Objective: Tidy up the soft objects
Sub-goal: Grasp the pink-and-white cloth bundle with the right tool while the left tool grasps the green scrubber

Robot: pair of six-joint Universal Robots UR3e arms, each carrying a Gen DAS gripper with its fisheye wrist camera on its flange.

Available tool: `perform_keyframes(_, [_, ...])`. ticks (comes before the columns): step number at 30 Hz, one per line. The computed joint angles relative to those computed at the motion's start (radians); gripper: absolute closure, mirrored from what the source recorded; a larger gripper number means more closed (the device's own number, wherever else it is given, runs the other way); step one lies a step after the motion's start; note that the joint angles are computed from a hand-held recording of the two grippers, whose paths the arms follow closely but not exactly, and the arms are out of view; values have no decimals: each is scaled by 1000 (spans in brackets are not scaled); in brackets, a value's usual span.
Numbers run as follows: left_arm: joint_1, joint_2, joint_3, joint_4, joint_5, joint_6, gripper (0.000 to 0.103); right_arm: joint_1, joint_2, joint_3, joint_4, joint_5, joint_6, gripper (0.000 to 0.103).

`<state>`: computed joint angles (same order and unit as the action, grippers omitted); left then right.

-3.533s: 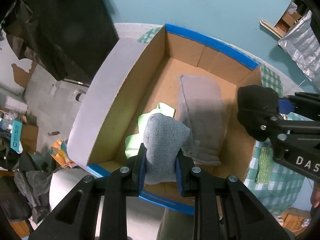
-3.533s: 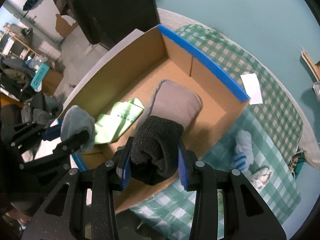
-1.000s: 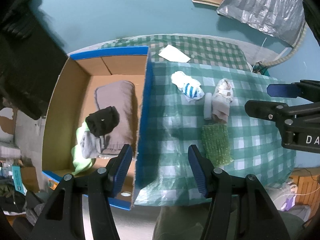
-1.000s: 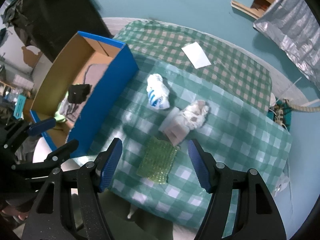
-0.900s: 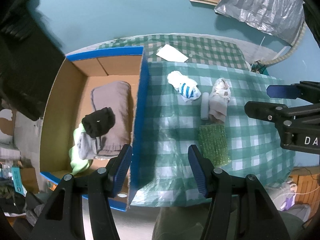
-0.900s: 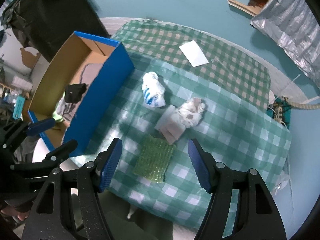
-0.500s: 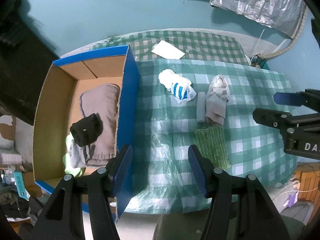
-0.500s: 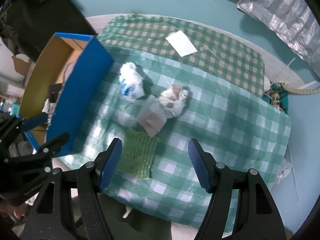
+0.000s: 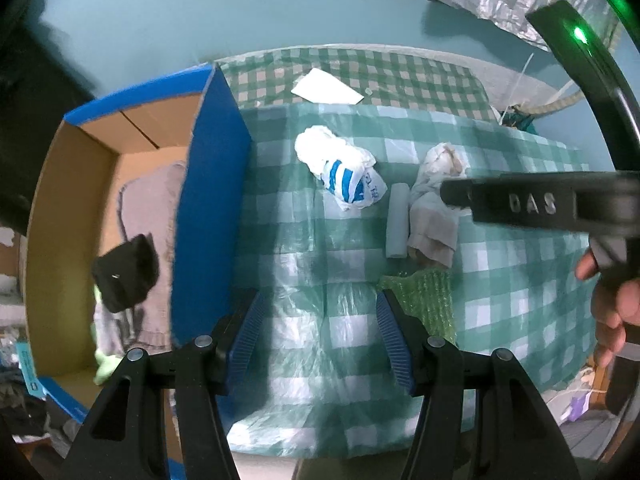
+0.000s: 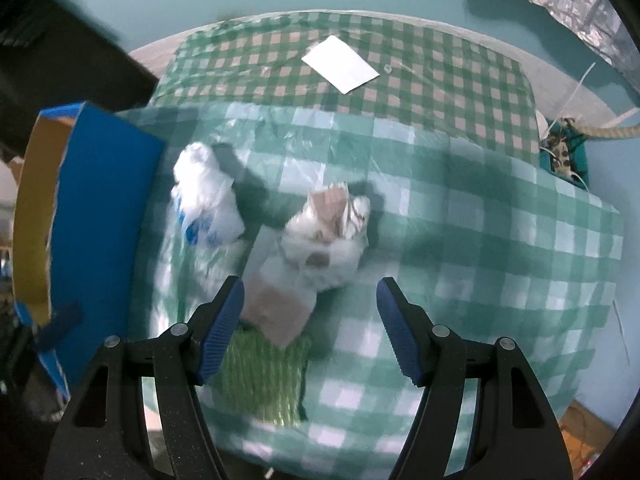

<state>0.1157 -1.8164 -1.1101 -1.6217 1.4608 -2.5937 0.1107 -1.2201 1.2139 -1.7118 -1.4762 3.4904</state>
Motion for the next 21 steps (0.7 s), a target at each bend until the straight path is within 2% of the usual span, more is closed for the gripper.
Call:
perform_keyframes(10, [-42,7,-167,176,58,-29,43,9,127,-28,-62,-73,19,34])
perform_keyframes(14, [-43,-2,-156,156,54,-40,43,11,118,-16,-60,-93,-9,34])
perform_keyframes(21, [-59,-2,-152,123,30,-58,43,-14,46,91,-97,-67,-36,34])
